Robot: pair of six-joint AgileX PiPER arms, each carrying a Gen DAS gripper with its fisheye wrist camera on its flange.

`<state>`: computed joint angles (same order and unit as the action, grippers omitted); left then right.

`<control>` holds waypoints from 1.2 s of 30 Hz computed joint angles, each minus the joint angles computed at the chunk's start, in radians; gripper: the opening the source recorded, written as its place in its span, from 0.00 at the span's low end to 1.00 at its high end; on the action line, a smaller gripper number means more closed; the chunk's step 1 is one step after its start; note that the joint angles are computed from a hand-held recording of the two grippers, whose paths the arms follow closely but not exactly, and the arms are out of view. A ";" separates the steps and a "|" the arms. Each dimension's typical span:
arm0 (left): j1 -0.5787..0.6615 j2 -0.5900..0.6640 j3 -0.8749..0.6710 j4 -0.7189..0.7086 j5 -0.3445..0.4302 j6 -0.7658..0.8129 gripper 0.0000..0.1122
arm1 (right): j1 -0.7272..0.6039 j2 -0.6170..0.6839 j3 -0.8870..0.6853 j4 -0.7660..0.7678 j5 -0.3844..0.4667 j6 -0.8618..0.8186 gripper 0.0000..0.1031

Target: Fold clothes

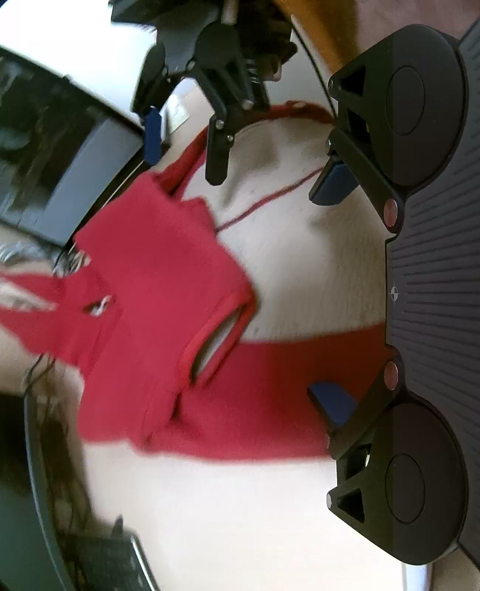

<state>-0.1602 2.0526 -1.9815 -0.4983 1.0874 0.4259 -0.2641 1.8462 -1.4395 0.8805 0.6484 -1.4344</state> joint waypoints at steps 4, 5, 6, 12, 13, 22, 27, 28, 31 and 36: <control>0.041 -0.068 0.030 0.063 -0.075 0.012 0.92 | 0.059 0.067 -0.111 0.017 0.090 -0.123 0.76; 0.054 -0.082 0.035 0.084 -0.100 0.010 0.92 | 0.072 0.087 -0.131 0.016 0.112 -0.155 0.76; 0.067 -0.094 0.039 0.104 -0.124 0.006 0.92 | 0.084 0.090 -0.132 0.020 0.121 -0.197 0.76; 0.059 -0.080 -0.011 0.195 -0.229 -0.068 0.92 | 0.194 0.108 -0.084 0.025 -0.010 -0.299 0.28; 0.040 -0.077 -0.016 0.205 -0.241 -0.053 0.92 | 0.178 0.102 -0.098 0.044 -0.011 -0.254 0.20; -0.164 0.058 -0.174 0.185 -0.227 0.223 0.92 | -0.031 -0.050 -0.037 0.619 -0.416 -0.366 0.13; -0.280 0.180 -0.272 0.235 -0.241 0.380 0.82 | -0.106 -0.075 0.018 0.662 -0.429 -0.357 0.13; -0.297 0.196 -0.268 0.261 -0.264 0.416 0.75 | -0.106 -0.087 0.041 0.649 -0.421 -0.341 0.13; -0.306 0.181 -0.145 0.269 -0.413 0.533 0.61 | -0.108 -0.114 0.105 0.625 -0.405 -0.320 0.13; -0.284 0.161 -0.062 0.344 -0.620 0.483 0.28 | -0.108 -0.115 0.108 0.503 -0.424 -0.196 0.13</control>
